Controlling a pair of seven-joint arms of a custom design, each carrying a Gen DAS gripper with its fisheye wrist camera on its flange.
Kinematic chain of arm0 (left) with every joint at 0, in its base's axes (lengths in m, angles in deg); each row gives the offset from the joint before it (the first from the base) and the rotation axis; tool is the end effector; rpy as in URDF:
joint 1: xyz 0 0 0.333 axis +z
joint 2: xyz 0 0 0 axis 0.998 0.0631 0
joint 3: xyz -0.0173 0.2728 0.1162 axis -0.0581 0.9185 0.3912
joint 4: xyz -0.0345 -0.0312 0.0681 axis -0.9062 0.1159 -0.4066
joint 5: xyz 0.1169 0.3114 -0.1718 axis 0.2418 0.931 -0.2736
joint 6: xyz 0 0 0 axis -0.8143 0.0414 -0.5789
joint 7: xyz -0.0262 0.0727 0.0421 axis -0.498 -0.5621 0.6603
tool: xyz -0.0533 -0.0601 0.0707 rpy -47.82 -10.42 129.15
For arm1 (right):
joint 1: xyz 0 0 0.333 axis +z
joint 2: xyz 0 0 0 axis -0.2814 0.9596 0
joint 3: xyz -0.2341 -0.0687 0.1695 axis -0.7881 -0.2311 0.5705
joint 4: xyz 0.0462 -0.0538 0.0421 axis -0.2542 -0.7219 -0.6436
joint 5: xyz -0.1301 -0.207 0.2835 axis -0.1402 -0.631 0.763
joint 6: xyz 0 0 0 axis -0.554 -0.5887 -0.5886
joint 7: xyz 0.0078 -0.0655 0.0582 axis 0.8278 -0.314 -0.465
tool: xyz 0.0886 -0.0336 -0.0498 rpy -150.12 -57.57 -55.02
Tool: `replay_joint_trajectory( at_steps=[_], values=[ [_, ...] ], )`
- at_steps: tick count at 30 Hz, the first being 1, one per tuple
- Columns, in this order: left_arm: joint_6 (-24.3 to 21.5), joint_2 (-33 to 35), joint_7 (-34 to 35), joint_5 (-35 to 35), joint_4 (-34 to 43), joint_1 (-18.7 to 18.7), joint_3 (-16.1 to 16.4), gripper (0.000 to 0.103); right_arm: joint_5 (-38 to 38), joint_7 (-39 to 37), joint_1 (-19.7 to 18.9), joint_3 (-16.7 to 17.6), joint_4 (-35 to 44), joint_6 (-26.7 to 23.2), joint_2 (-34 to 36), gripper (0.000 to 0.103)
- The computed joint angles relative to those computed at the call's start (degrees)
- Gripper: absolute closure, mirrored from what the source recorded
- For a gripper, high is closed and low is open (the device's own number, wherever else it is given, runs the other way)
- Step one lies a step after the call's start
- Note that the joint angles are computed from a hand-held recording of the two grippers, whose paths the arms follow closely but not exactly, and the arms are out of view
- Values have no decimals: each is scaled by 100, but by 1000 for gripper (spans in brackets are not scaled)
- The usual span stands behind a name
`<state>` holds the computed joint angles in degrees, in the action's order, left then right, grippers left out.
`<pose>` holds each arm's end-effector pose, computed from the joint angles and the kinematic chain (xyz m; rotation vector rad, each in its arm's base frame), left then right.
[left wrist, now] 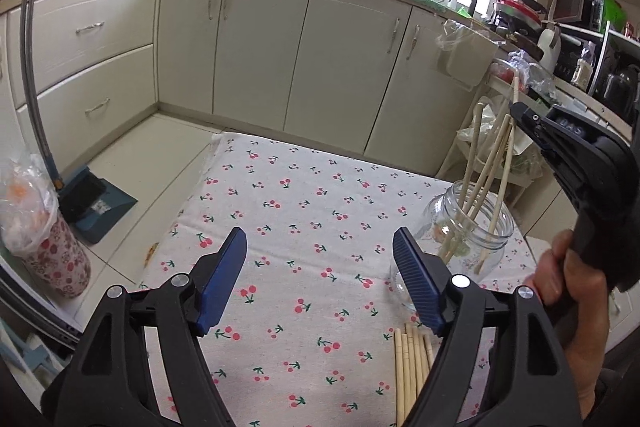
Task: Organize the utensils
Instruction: 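Release the chopsticks into the jar and withdraw both grippers, then grasp a chopstick with the left gripper while the right gripper grasps another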
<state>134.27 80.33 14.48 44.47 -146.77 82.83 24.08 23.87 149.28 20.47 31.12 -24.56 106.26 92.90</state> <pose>0.6385 -0.0969 0.5018 -1.9074 1.4493 -0.9380 0.6816 0.2955 0.5501 -1.2082 1.4473 -0.5589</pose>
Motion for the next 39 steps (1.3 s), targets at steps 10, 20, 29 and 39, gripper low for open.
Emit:
replay_joint_trajectory(
  at_steps=[10,20,29,39],
  values=[
    [-241,-231,47,35,-115,-13,-86,26,-165,-629,182,203,-1285,60,-844,97],
    [-283,-615,69,-6,-444,61,-202,24,-697,-755,2,607,-1744,-588,-1302,84],
    [-322,-1075,313,-246,-867,166,-350,22,-1788,-62,65,656,-1995,-1216,-1727,79],
    [-401,-1559,571,-514,-1336,206,-487,21,-2467,373,-338,1296,-2458,-1896,-2290,73]
  ],
)
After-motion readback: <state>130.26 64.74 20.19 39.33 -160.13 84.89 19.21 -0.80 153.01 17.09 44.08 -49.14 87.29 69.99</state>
